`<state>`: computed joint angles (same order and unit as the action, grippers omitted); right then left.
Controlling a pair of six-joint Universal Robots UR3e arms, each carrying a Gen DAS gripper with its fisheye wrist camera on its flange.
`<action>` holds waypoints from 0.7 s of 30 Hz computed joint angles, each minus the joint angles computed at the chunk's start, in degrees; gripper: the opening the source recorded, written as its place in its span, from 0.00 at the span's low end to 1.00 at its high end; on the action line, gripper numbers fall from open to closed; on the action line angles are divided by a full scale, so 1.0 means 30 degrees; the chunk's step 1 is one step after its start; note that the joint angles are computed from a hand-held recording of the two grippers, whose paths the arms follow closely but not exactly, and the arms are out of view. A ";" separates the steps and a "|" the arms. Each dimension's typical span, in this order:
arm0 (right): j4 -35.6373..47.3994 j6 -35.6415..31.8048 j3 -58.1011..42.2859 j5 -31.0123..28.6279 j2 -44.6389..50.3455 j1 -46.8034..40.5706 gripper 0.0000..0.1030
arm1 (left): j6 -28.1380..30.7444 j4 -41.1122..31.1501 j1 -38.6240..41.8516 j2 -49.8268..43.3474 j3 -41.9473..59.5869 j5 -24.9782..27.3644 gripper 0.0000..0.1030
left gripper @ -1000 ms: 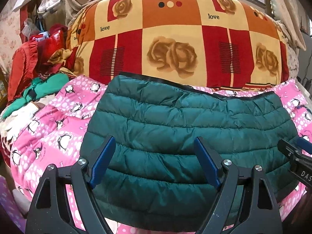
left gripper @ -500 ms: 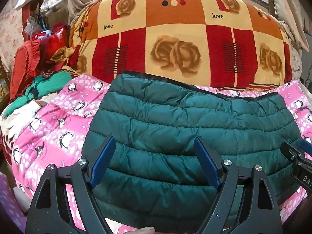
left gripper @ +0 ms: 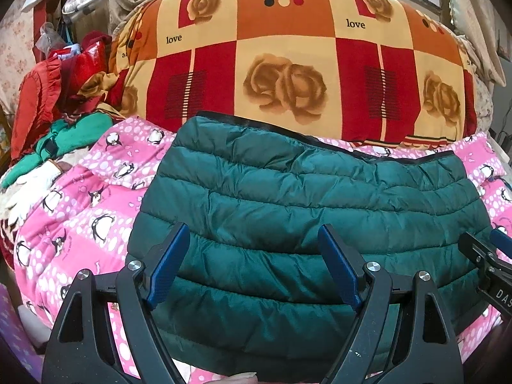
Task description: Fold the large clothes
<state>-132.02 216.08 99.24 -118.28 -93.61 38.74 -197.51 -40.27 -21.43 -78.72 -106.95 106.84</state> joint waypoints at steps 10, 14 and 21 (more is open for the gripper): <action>0.0087 -0.0203 -0.0135 0.0167 0.0078 -0.0115 0.81 | 0.0057 -0.0055 0.0090 0.0002 0.0054 -0.0058 0.80; 0.0113 -0.0130 -0.0194 0.0124 0.0136 -0.0067 0.81 | 0.0042 -0.0153 0.0155 0.0023 0.0109 -0.0190 0.80; 0.0161 -0.0120 -0.0229 0.0149 0.0157 -0.0065 0.81 | 0.0067 -0.0208 0.0246 -0.0053 0.0167 -0.0345 0.80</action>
<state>-131.54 215.71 98.56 -117.83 -93.14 38.55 -197.31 -40.90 -20.69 -78.88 -106.45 105.81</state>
